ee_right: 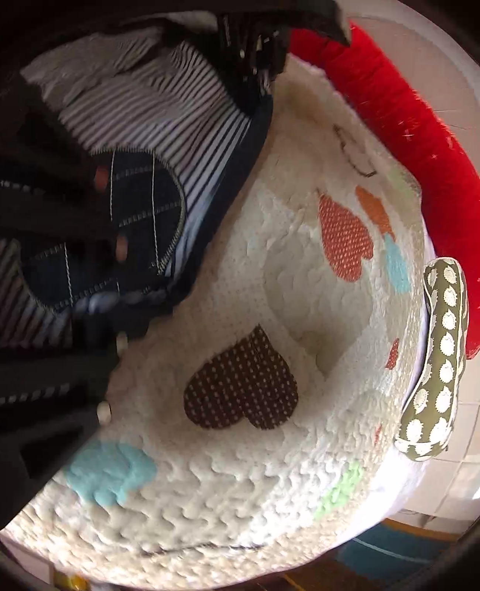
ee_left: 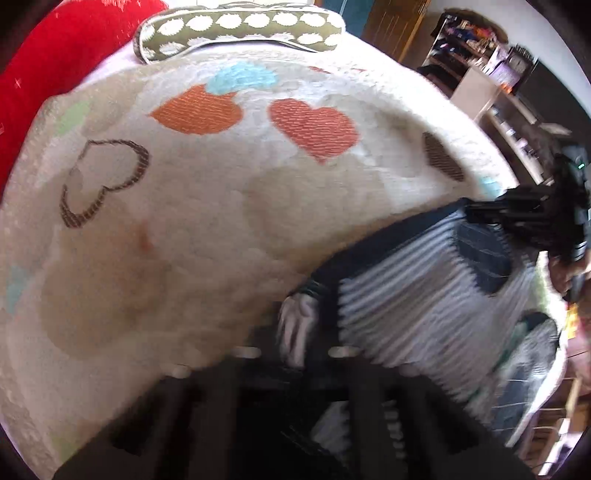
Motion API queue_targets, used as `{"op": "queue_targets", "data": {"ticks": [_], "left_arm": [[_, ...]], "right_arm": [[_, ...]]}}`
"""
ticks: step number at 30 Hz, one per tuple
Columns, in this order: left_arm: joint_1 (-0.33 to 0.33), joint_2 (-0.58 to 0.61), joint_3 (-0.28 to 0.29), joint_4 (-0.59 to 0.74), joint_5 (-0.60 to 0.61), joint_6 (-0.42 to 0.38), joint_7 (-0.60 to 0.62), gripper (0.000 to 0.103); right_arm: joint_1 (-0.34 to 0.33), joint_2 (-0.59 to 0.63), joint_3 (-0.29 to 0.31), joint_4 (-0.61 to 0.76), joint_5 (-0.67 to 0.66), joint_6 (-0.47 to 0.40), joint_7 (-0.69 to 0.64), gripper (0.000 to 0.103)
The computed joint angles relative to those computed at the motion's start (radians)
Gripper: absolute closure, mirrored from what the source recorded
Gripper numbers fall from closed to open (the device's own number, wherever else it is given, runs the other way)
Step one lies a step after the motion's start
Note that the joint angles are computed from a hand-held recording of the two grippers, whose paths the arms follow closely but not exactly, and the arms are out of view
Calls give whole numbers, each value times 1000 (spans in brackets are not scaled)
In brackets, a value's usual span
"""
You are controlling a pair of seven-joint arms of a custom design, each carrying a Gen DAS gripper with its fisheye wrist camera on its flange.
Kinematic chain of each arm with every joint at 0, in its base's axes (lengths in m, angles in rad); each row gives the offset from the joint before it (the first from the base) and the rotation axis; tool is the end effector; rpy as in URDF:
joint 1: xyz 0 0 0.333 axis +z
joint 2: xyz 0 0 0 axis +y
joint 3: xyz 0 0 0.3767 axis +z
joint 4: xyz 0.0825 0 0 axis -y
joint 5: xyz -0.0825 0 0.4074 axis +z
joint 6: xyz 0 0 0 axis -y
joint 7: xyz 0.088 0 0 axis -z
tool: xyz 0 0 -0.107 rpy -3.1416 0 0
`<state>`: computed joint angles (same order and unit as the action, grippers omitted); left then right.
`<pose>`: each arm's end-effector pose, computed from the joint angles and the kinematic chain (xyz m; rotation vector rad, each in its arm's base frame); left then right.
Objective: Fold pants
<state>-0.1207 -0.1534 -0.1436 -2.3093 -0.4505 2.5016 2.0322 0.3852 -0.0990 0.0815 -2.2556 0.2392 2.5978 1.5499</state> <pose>0.5099 -0.1376 0.4895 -1.6408 2.5050 -0.6889 0.4972 0.2465 0.4997 -2.1682 1.5794 -0.1364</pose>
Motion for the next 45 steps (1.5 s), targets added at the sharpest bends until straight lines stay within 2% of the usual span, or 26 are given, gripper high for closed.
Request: {"op": "queue_targets", "data": {"ticks": [6, 12, 16, 19, 22, 25, 27, 28, 31, 33, 34, 35, 37, 39, 41, 42, 45], "left_arm": [[-16, -118, -2, -69, -6, 36, -28, 98], [-52, -350, 34, -191, -72, 41, -4, 98], [-68, -517, 30, -299, -74, 52, -16, 98], [-68, -656, -5, -405, -43, 59, -69, 98], [-84, -750, -14, -493, -30, 30, -127, 98], [-73, -781, -37, -557, -10, 12, -201, 97], [-56, -767, -41, -578, 7, -3, -258, 95], [-68, -762, -18, -582, 0, -13, -265, 95], [-94, -812, 43, -592, -31, -47, -263, 89], [-94, -875, 53, -598, -28, -72, -251, 76], [-89, -911, 55, -600, -18, -88, -243, 72], [-83, -936, 60, -601, -11, -104, -236, 66], [-64, -990, 81, -601, -1, -147, -226, 63], [-57, -1005, 103, -594, -17, -165, -216, 63], [-64, -1004, 131, -584, -61, -163, -202, 61], [-74, -985, 139, -574, -93, -145, -194, 58], [-63, -883, 92, -551, -147, -58, -218, 53]], "right_arm": [[11, -115, 13, -93, -79, 42, 114, 98], [49, -318, 25, -195, -146, 44, 242, 98], [89, -465, 55, -290, -181, 30, 344, 98], [139, -521, 92, -345, -187, 48, 449, 98], [201, -547, 106, -410, -175, 79, 543, 98], [261, -578, 114, -502, -147, 127, 653, 98], [262, -603, 144, -551, -159, 157, 737, 97], [258, -627, 162, -579, -163, 181, 787, 96], [280, -707, 161, -630, -163, 198, 882, 89], [290, -766, 157, -648, -175, 173, 928, 86], [283, -800, 165, -651, -191, 141, 954, 81], [278, -848, 169, -660, -207, 99, 977, 67], [239, -942, 212, -666, -248, 8, 1058, 58], [215, -1019, 232, -670, -281, -58, 1124, 58], [190, -1090, 242, -676, -318, -88, 1179, 58], [188, -1103, 233, -679, -334, -75, 1193, 58], [186, -1087, 182, -688, -365, 30, 1210, 58]]}}
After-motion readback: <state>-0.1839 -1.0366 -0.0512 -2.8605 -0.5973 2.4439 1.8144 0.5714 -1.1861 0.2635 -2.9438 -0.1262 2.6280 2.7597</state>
